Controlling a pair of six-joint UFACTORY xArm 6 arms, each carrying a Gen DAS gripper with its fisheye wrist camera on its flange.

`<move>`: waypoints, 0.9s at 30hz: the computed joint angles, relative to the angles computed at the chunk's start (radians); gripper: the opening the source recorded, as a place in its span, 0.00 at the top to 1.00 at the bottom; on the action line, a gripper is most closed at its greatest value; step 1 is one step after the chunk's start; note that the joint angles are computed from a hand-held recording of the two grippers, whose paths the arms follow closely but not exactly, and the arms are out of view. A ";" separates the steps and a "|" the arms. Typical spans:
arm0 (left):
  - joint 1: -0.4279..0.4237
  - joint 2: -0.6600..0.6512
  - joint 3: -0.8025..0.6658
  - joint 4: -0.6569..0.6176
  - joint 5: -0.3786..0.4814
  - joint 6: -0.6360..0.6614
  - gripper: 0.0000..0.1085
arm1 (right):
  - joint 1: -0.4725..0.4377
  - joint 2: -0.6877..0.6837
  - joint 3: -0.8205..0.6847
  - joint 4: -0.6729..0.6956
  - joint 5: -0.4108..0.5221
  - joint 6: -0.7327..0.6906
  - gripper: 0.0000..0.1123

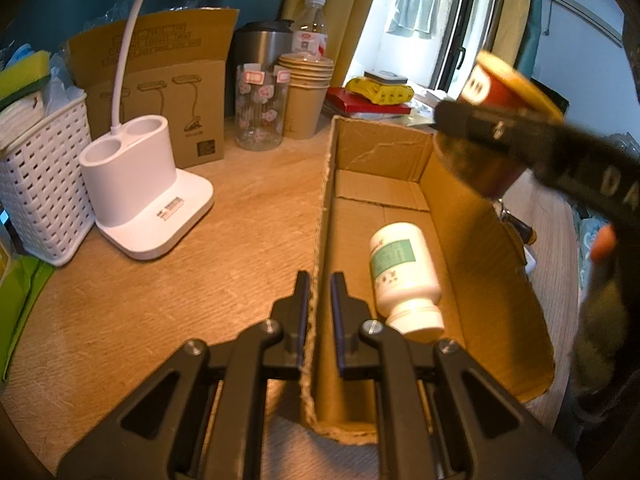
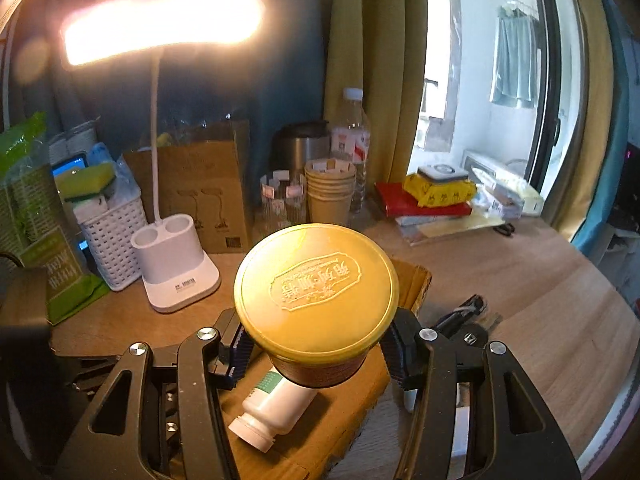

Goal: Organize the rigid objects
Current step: 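Lift the yellow-lidded jar into the box beside the pill bottle and release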

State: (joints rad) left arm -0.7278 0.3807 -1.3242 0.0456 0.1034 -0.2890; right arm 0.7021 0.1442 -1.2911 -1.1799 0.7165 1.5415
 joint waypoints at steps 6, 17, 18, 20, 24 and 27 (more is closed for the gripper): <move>0.001 -0.004 0.009 0.022 -0.006 -0.018 0.91 | -0.011 0.027 0.004 0.032 -0.027 -0.018 0.50; 0.001 -0.003 0.008 0.014 -0.006 -0.010 0.91 | 0.045 0.010 0.049 0.165 0.024 -0.132 0.50; 0.001 -0.004 0.010 0.023 -0.009 -0.017 0.91 | 0.050 0.007 0.051 0.176 0.024 -0.146 0.50; 0.001 -0.006 0.011 0.035 -0.008 -0.029 0.91 | 0.056 -0.002 0.060 0.209 0.013 -0.183 0.50; 0.000 -0.011 0.015 0.046 -0.009 -0.037 0.91 | 0.070 -0.009 0.069 0.273 0.013 -0.261 0.50; 0.002 -0.016 0.021 0.076 -0.016 -0.060 0.91 | 0.072 -0.013 0.071 0.288 0.018 -0.270 0.50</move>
State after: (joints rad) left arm -0.7257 0.3649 -1.3030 0.1216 0.0876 -0.3491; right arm 0.7741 0.1311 -1.2200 -0.8923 0.7341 1.2717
